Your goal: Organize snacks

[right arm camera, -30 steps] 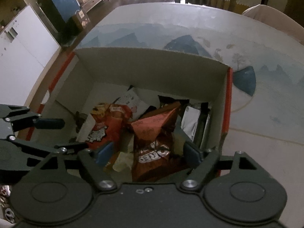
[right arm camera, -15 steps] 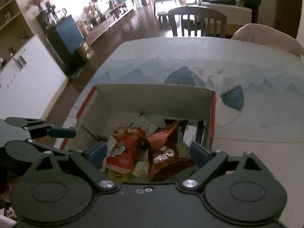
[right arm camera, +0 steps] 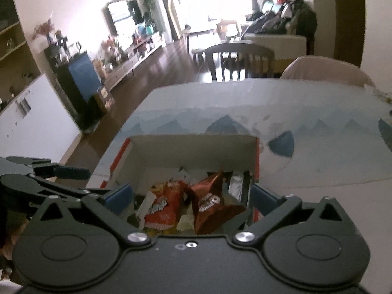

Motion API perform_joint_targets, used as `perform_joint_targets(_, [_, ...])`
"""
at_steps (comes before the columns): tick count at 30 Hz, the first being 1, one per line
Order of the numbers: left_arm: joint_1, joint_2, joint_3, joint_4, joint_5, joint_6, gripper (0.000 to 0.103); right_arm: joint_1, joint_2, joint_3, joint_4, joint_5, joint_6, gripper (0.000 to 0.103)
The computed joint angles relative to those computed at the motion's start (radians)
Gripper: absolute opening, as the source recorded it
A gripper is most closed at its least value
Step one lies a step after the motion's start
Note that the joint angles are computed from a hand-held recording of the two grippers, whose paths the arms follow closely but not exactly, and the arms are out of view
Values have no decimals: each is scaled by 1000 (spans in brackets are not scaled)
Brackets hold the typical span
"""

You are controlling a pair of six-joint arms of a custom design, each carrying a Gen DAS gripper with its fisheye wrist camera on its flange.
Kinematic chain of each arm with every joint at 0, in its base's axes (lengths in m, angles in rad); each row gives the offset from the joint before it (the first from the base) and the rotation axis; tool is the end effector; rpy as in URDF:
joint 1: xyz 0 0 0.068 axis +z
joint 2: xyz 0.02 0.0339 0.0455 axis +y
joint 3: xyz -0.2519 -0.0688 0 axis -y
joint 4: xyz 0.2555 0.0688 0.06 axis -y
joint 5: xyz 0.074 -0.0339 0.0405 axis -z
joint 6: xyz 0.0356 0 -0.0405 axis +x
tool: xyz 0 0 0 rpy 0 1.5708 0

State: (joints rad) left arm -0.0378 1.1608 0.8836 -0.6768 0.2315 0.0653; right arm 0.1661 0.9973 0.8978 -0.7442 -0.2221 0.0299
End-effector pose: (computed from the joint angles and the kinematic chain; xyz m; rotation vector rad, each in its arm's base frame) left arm 0.2441 -0.0174 0.2437 0.2221 2.5005 -0.2807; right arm 0.2115 0.0434 0.2782 -0.2667 2.4033 0.3580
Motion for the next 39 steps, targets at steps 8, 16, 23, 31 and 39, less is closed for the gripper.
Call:
perform_joint_targets(8, [-10,-111,-50,14,-25,-47,98,35,-163,-87,15,58,81,103])
perform_joint_targets(16, [-22,-169,-85,-1,-50,-115,99,98,-288,-144,11,163,139,103])
perform_joint_targets(23, [-77,-229,-111,-3,-128,-146,98,168,-311,-152,1,242,173,103])
perform_joint_targets(31, [-97,-253,-119,-17,-158,-145,98,132,-303,-156,8,221,180,103])
perform_joint_targets(39, [-98,-258,-122,-28,-160,-150,98,135,-291,-156,-2,226,195,103])
